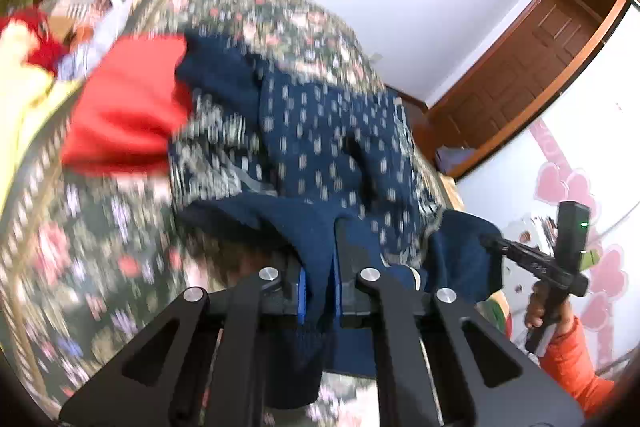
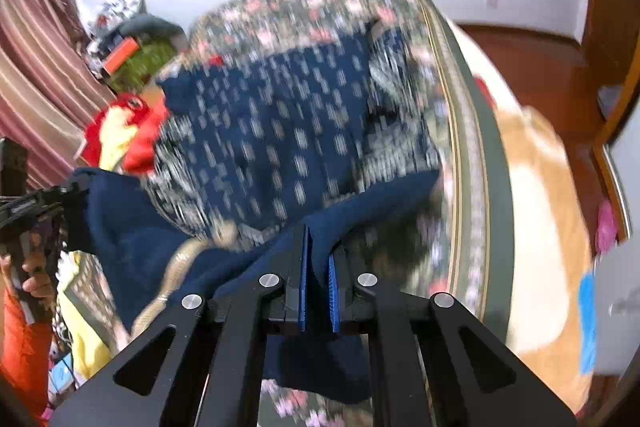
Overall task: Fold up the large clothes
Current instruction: 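Grasp the folded jacket's edge with both tools and fold it over again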
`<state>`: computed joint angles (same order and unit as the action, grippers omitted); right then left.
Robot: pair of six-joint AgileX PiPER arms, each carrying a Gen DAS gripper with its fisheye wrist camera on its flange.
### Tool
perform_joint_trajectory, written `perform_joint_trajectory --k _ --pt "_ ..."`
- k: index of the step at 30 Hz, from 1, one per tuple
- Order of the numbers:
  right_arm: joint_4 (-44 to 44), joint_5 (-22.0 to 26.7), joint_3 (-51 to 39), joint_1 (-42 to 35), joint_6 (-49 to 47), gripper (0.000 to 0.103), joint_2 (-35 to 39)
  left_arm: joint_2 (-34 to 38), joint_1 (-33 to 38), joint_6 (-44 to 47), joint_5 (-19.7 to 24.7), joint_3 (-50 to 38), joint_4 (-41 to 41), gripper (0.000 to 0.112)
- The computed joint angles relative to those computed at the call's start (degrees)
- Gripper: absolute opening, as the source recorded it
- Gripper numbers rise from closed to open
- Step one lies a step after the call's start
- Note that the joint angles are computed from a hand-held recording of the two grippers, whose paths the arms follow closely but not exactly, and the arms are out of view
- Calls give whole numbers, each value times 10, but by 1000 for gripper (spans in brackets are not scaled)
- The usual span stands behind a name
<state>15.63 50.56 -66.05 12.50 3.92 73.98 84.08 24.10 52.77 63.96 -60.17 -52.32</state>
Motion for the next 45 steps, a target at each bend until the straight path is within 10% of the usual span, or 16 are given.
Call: perform_joint_trajectory --k 13,22,32,37,45 --pt "-58 -52 -284 -61 98 7 228 189 -93 -200 -128 -276 63 8" --pt "-84 -37 -379 -58 113 7 401 411 -147 -347 -139 -479 212 9" --pt "-102 -45 -353 -52 55 21 417 376 -188 -284 -255 -367 281 19" --pt "-112 -26 -339 -40 48 30 390 314 -207 -331 -297 -292 359 57" --pt "-68 -65 -220 -10 -22 47 270 224 -199 -204 -252 -199 261 59"
